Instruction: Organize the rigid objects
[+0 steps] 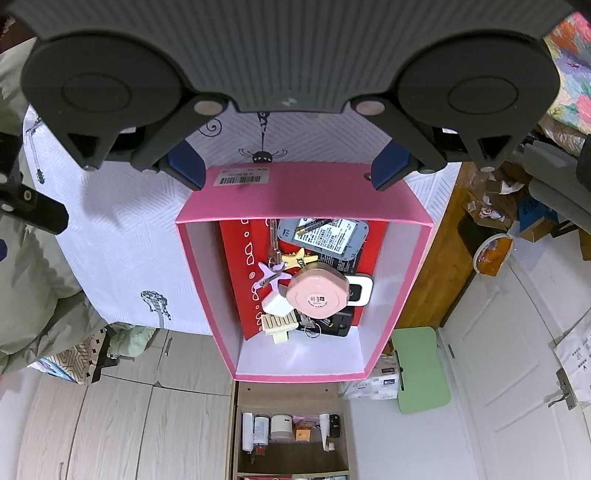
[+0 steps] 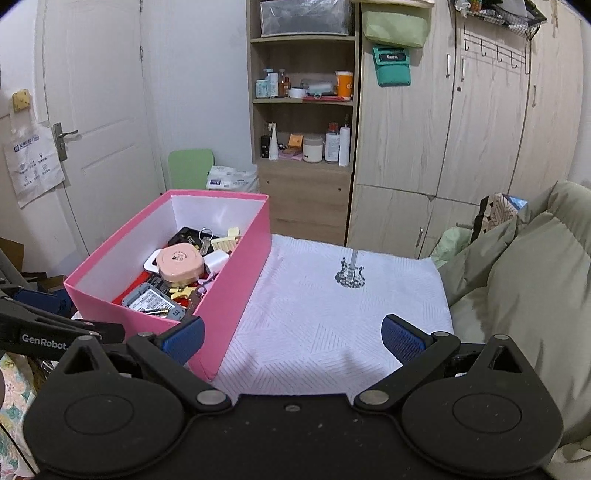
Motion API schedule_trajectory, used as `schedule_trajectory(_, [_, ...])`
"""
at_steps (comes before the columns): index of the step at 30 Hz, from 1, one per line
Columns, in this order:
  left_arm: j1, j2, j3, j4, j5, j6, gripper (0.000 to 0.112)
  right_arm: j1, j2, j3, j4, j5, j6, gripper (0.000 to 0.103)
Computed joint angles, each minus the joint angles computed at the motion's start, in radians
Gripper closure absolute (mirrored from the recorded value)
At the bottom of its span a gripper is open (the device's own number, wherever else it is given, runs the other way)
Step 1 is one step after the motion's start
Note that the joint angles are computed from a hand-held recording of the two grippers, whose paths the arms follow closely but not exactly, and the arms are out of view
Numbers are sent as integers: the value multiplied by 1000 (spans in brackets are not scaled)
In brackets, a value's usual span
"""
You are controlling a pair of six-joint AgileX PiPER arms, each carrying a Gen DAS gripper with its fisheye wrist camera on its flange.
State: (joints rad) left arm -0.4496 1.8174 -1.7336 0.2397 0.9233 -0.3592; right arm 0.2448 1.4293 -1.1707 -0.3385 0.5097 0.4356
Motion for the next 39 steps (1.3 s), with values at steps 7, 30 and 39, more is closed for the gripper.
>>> schedule_trajectory(7, [-12, -11, 33, 26, -33, -19, 15, -1, -10, 25, -47, -15, 58, 0])
schedule_trajectory(30, [-34, 3, 42, 73, -60, -74, 9, -20, -11, 70, -121, -39, 161, 0])
schedule_trajectory(39, [-23, -26, 88, 55, -103, -60, 9, -5, -5, 69, -169, -22, 223, 0])
